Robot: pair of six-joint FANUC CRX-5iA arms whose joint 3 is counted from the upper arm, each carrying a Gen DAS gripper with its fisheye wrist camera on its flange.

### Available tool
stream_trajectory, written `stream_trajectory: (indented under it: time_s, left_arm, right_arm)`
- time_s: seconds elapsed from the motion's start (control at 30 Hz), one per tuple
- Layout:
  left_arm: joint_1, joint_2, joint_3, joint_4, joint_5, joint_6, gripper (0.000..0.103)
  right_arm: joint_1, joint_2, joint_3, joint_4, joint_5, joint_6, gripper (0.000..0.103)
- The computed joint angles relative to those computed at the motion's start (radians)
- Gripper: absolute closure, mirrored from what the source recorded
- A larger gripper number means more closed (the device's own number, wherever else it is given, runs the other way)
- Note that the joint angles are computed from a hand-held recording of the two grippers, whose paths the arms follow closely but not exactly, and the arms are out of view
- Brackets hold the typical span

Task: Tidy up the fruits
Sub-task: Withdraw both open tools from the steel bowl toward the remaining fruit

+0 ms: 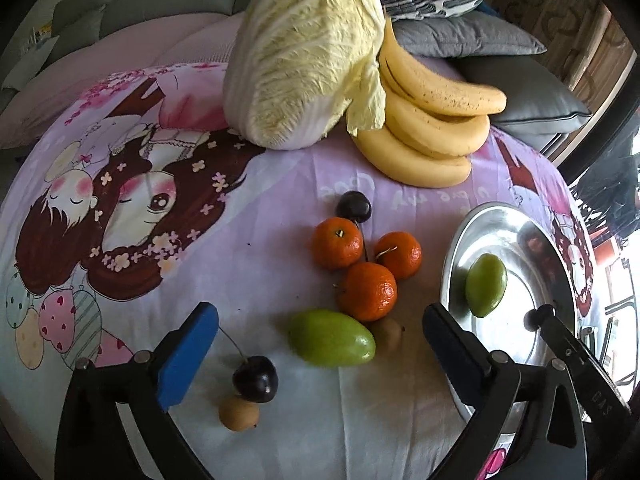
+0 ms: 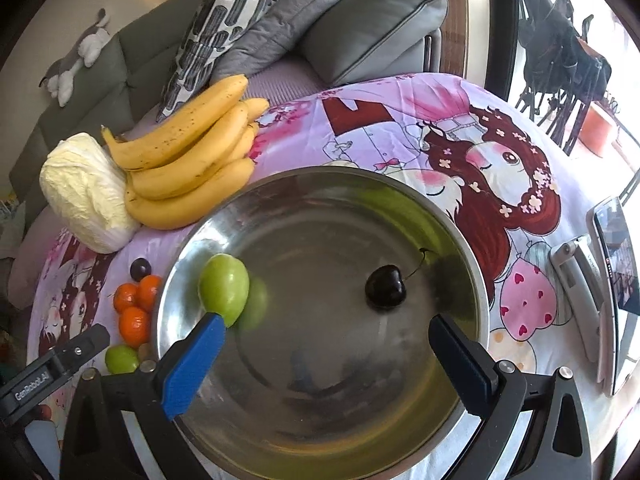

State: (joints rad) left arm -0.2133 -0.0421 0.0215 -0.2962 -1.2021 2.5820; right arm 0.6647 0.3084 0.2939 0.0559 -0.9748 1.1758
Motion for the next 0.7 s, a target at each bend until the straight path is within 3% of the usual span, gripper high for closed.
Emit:
stream_trajectory:
  time_s: [0.07,0.17,0.33,0.5,0.6,0.7]
  left_arm:
    - [-0.010,-0.008,-0.004,-0.025,0.001,0.014,0.001]
    - [-0.027,-0.030,-0.017,-0.066,0.005,0.041,0.001]
    - [-0.041,-0.067,-0.042,-0.092,0.016,0.047,0.001]
    - [-0.032,-0.085,-0.065,-0.071,-0.002,0.028,0.001]
    - [-0.041,-0.082,-0.056,-0.094,-0.063,0.051,0.001]
    - [-0.011,-0.107,-0.099,-0.044,-0.037,0.039,0.001]
  right_arm:
    - [0.007,-0.007,-0.012,0.019,0.010,-0.011,0.000]
    - [-0.007,-0.016,-0.001,-0.054,0.010,0.033,0.000]
    - [0.031,-0.064,-0.087,0.043,0.092,-0.034,0.000]
    - [0.021,-0.066,-0.068,-0.065,0.076,0.030,0.000]
    - [0.020,-0.067,-0.062,-0.106,0.079,0.079,0.000]
    - [0.017,-0.068,-0.056,-0.162,0.078,0.137,0.000]
